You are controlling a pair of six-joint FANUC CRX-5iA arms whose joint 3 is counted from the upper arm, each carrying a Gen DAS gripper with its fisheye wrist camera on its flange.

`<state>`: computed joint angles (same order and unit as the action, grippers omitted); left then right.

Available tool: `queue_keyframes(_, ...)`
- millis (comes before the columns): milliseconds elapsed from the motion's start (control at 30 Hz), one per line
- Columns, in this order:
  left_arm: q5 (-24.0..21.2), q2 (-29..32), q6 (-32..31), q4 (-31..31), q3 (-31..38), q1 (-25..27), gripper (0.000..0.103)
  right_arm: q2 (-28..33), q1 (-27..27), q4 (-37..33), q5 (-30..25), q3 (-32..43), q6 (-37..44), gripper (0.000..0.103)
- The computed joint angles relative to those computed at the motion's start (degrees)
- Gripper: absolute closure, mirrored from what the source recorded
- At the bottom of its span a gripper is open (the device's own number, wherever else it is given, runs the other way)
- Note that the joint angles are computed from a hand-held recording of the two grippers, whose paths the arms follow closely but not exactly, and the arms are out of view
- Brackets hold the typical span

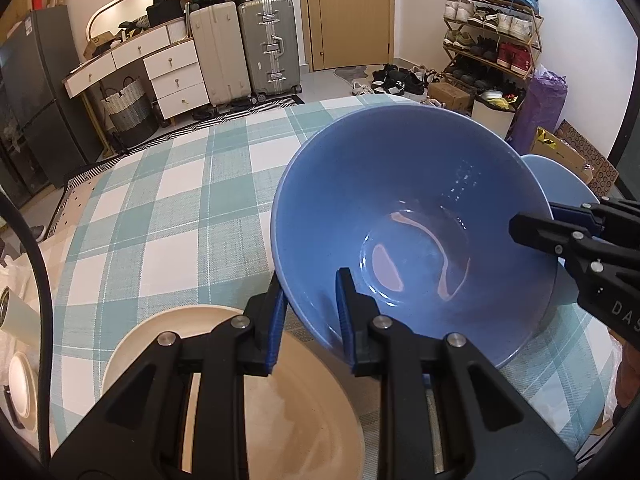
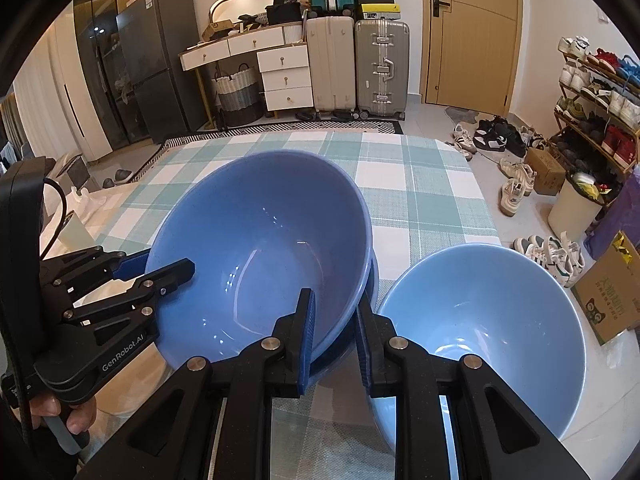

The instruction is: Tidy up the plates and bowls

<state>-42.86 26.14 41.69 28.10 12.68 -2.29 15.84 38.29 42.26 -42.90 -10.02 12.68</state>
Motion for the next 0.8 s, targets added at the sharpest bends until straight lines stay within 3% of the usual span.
queue_keyframes(600,0.3,0.3,0.2,-0.9,0.5,-0.1,0.081,0.4,0.2,0.6,-0.8,0.3,0.4,0.082)
queue_keyframes(800,-0.6,0.9,0.5,-1.7,1.4,-0.2,0.077,0.4,0.2,0.8,-1.0,0.3,0.5,0.082)
